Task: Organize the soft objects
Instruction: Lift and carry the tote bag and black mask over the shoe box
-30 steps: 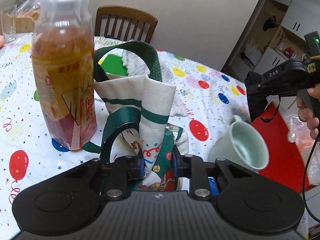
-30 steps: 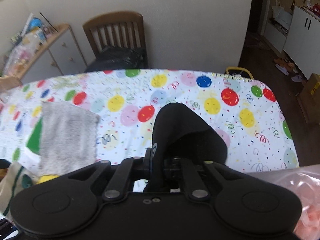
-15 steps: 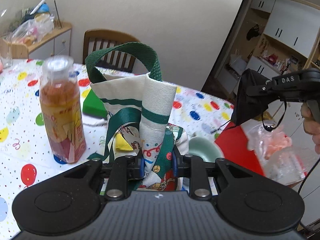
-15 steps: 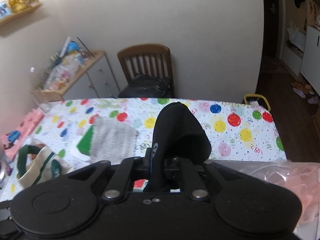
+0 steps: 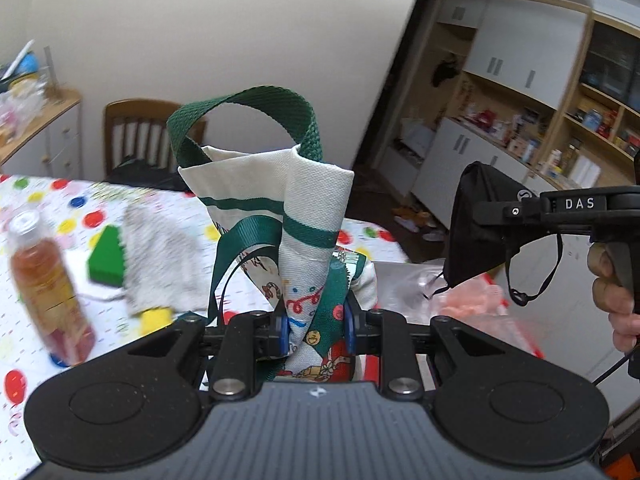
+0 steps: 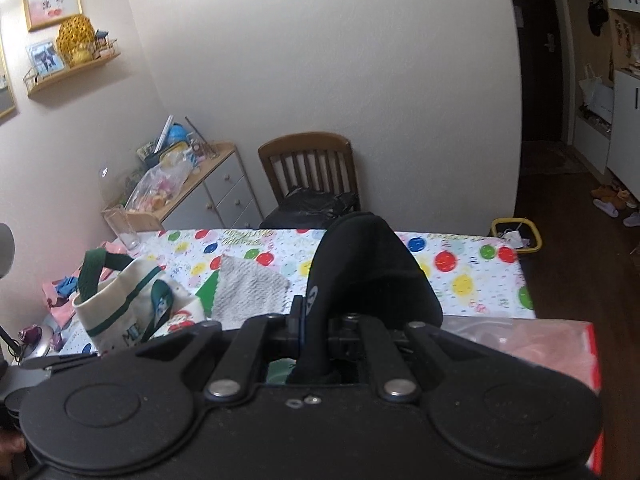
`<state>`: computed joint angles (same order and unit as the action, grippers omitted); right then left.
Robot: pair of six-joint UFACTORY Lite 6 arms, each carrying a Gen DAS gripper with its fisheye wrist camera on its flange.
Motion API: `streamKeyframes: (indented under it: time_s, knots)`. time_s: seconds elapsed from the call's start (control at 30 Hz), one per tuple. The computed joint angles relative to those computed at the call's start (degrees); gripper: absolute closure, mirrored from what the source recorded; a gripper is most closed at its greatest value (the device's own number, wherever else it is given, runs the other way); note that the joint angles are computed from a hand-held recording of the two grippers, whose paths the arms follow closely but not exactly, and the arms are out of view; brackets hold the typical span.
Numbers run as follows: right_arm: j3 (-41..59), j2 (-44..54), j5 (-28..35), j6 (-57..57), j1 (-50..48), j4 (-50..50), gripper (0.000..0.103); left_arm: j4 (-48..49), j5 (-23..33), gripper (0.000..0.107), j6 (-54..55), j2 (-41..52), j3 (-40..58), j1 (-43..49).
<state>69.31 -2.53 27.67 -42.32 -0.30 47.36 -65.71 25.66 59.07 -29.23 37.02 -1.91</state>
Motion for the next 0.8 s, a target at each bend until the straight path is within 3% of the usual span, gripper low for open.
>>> streamKeyframes:
  time_s: [0.23, 0.43, 0.63, 0.8]
  knots:
    - [-5.77, -5.92, 5.45, -9.06, -11.31, 5.73, 0.097, 6.84, -9.03, 0.083, -10.85, 4.08, 3.50, -16.24]
    - [-9.94, -8.98, 10.33, -16.23, -21.45, 8.81, 0.097, 14.12, -14.25, 0.083, -21.11, 12.75, 9.58, -27.11]
    - [-12.72, -8.73, 14.11, -22.50, -29.13, 10.38, 0.097, 14.88, -15.83, 0.083, -23.08, 21.01, 16.67, -33.38]
    - [-14.20, -6.10, 14.80, -26.02, -31.48, 9.36, 0.097, 10.18, -15.68, 0.083, -19.34, 29.43, 22.94, -36.15]
